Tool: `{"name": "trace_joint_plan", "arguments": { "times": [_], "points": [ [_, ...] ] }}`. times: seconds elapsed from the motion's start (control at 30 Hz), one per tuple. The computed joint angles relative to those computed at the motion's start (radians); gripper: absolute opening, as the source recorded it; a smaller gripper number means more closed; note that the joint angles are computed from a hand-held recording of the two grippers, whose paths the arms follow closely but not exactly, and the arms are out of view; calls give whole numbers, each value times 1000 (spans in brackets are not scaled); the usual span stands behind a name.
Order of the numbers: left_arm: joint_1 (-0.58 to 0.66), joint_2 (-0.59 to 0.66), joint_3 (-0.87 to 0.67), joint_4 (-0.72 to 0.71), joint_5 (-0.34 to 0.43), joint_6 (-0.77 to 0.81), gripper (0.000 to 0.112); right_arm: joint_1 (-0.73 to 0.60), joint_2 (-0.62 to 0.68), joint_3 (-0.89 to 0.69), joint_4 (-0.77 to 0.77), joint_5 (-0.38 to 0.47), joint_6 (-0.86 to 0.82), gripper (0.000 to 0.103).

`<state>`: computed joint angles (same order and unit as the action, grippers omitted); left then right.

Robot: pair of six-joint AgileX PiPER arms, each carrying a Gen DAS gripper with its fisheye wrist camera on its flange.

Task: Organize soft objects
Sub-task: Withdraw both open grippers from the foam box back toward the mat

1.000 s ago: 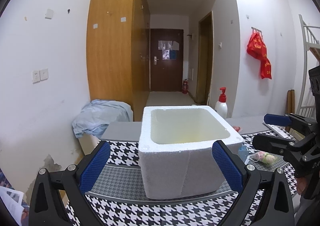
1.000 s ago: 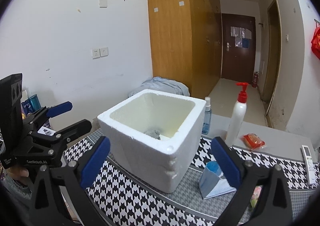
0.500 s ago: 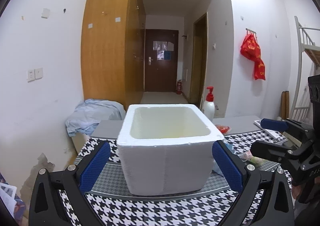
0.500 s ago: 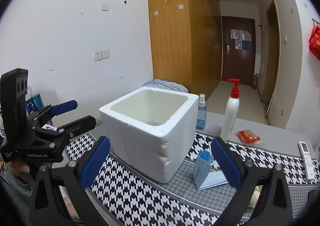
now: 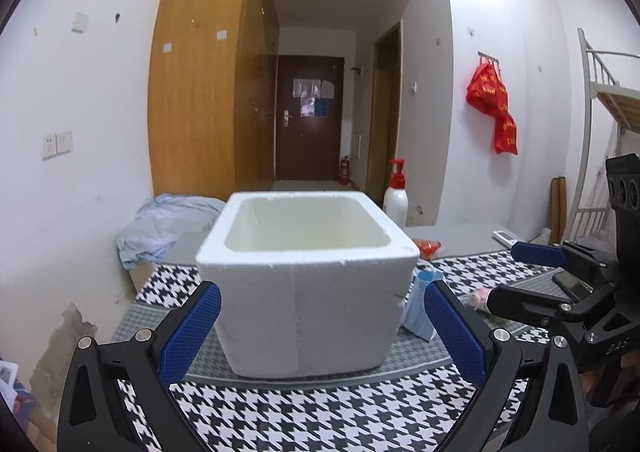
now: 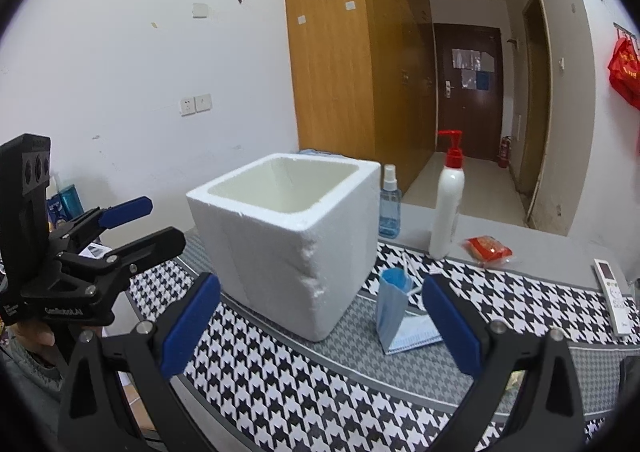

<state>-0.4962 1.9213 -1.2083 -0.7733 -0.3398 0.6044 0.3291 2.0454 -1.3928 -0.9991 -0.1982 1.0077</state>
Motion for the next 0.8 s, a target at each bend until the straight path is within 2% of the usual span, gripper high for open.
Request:
{"name": "trace_joint_plan", "arguments": {
  "times": [0.17, 0.57, 0.67, 0.8],
  "points": [
    [-5, 24, -3, 51, 15, -48, 102, -15, -7, 47, 178, -4, -160, 102],
    [-27, 69, -31, 185, 42, -178, 102, -46, -32, 118, 329, 5, -294, 102],
    [-33, 80, -36, 244, 45, -232, 102, -51, -37, 134, 406, 5, -375, 102],
    [-52, 104, -66, 251, 71, -214, 102, -63, -41, 151, 492, 11, -456, 102]
  ]
}}
